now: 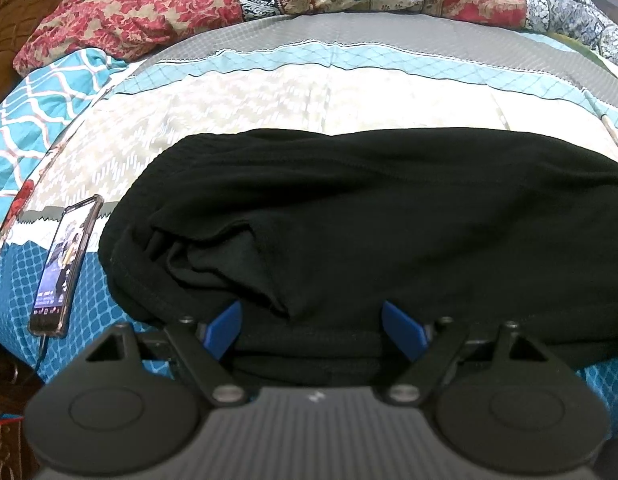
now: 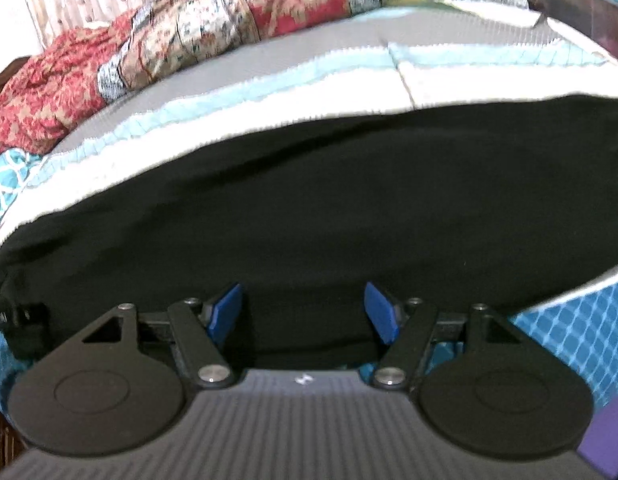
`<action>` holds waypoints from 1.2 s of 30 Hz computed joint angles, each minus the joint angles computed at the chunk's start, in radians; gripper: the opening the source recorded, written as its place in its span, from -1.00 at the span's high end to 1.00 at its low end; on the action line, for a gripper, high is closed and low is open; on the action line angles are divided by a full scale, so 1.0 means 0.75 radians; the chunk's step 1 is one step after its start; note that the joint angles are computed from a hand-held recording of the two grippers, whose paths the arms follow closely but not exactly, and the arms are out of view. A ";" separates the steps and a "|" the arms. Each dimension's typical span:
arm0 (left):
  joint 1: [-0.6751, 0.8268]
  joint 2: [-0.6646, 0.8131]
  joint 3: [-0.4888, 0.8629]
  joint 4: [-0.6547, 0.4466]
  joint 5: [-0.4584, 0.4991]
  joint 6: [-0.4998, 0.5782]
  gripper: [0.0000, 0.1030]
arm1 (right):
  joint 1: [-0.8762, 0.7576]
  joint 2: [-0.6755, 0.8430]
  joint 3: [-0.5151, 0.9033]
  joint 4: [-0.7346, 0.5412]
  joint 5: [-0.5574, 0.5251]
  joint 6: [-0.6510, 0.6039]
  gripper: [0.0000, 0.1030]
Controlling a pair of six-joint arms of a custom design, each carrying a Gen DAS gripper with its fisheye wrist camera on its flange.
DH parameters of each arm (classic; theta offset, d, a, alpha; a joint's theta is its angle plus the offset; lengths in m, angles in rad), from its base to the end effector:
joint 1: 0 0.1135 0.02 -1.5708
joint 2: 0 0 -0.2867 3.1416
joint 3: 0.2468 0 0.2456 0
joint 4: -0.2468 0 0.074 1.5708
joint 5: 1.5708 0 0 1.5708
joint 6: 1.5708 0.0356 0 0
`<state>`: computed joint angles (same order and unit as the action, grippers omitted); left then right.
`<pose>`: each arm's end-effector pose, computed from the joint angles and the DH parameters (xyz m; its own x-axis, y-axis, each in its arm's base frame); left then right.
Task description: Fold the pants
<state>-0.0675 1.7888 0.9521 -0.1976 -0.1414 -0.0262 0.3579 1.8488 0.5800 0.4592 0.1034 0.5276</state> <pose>0.3415 -0.0181 0.1629 -0.8571 0.0320 -0.5141 -0.0275 0.9938 0.1077 0.2844 0.1024 0.1004 -0.7278 0.2625 -0.6336 0.0980 0.9542 0.2827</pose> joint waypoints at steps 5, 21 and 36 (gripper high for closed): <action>-0.024 0.012 0.035 -0.037 -0.015 -0.020 -0.55 | -0.002 -0.028 -0.088 0.093 -0.040 0.026 -0.36; -0.344 0.110 0.230 -0.116 0.002 -0.088 -0.58 | -0.557 -0.246 -0.567 0.684 -0.104 -0.020 -0.36; -0.641 0.301 0.478 -0.254 -0.010 -0.107 -0.59 | -1.439 0.249 -0.308 0.906 -0.682 0.021 -0.58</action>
<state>-0.5485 2.0143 1.3104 -0.3883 -0.1491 -0.1061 -0.7212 2.0358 0.3487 1.1388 -0.4079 0.5431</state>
